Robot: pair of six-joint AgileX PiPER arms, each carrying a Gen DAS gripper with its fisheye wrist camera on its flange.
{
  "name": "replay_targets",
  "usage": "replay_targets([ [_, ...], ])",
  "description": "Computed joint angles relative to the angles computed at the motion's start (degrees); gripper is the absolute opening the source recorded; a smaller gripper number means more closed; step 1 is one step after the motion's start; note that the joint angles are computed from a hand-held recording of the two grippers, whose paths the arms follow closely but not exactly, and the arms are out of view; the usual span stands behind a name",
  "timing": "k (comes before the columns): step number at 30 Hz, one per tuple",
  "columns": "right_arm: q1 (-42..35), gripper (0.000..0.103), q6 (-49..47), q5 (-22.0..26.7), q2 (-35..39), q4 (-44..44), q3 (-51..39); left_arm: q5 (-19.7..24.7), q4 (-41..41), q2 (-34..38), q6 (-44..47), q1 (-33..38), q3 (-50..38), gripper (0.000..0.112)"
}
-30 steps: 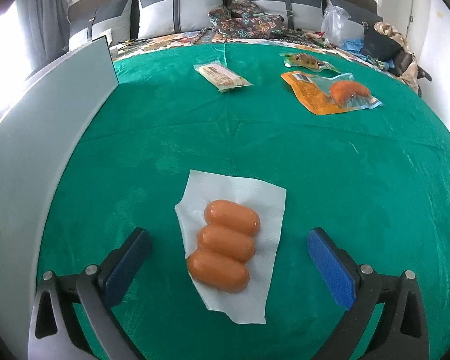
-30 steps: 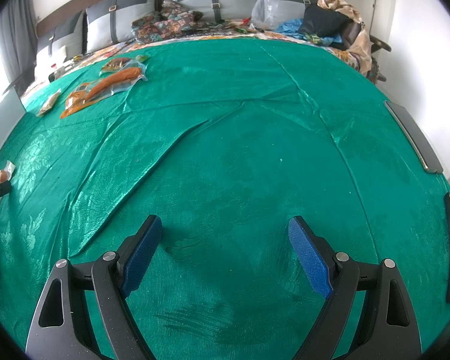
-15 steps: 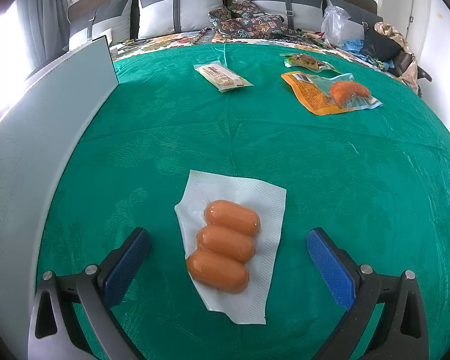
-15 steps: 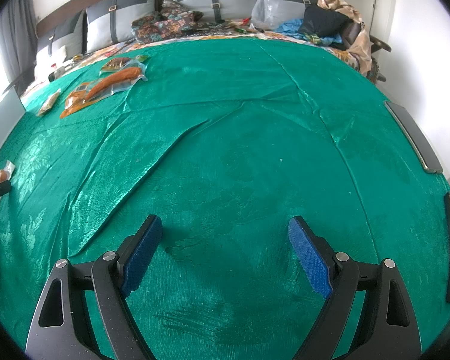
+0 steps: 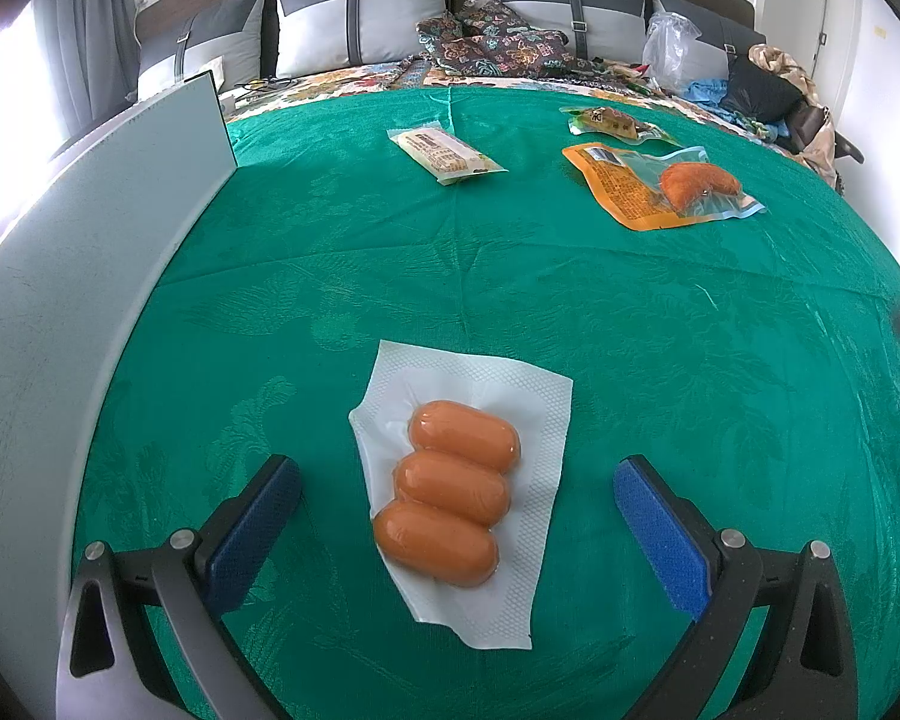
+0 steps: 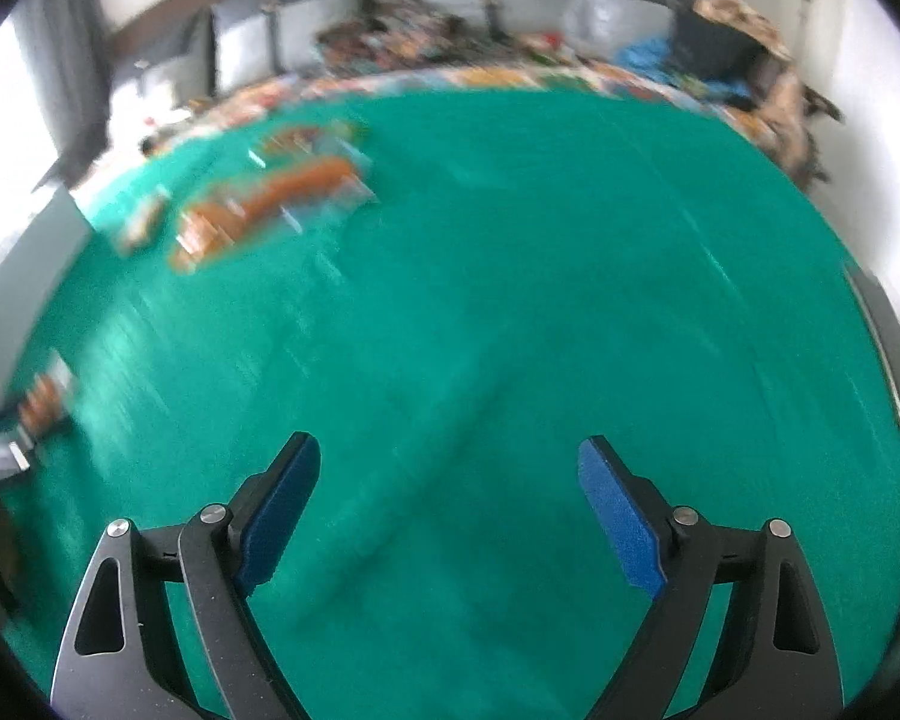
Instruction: Organize snacks
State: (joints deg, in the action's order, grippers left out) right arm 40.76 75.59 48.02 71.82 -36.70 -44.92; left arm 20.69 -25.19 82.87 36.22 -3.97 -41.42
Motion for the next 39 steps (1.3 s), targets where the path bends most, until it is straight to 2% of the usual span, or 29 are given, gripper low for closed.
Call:
replay_targets([
  [2,-5.1,0.09,-7.98,-3.92,6.62,2.53,-8.71,0.0,0.0,0.0,0.0,0.0,0.0,0.103],
  [5,-9.93,0.09,-15.74,-5.61,17.67,4.02,-23.05,0.01,-0.06,-0.01,0.06,0.02,0.01,0.103],
  [8,-13.45,0.09,-27.98,-3.75,30.63,9.96,-39.71,-0.01,-0.09,0.02,0.11,0.04,0.0,0.103],
  [10,-14.66,0.09,-33.97,1.74,38.66,14.08,-51.12,0.01,-0.12,-0.03,0.15,0.06,0.04,0.103],
  [11,-15.0,0.09,-35.56,2.9,41.8,14.76,-55.17,0.01,-0.12,-0.03,0.15,0.06,0.04,0.103],
  [13,-14.9,0.09,-38.35,3.98,46.59,13.85,-60.75,0.01,-0.12,-0.03,0.15,0.06,0.04,0.103],
  [16,-15.16,0.088,-43.52,5.85,50.75,14.8,-64.48,0.02,-0.18,-0.06,0.22,0.08,0.06,0.103],
  [18,-15.97,0.088,-45.47,5.82,51.83,16.21,-63.32,0.02,-0.18,-0.06,0.22,0.08,0.06,0.103],
  [20,-16.01,0.089,-43.44,-0.29,48.51,14.45,-56.14,0.02,-0.18,-0.06,0.22,0.08,0.06,0.103],
  [22,-15.53,0.089,-41.42,-2.58,46.35,12.82,-51.91,0.02,-0.17,-0.08,0.23,0.1,0.08,0.103],
  [28,-13.74,0.089,-36.84,-2.29,41.62,10.97,-44.74,0.04,-0.27,-0.1,0.35,0.14,0.1,0.103],
  [39,-5.47,0.091,-19.73,-6.83,25.01,-0.91,-19.26,0.08,-0.35,-0.14,0.48,0.21,0.13,0.103],
])
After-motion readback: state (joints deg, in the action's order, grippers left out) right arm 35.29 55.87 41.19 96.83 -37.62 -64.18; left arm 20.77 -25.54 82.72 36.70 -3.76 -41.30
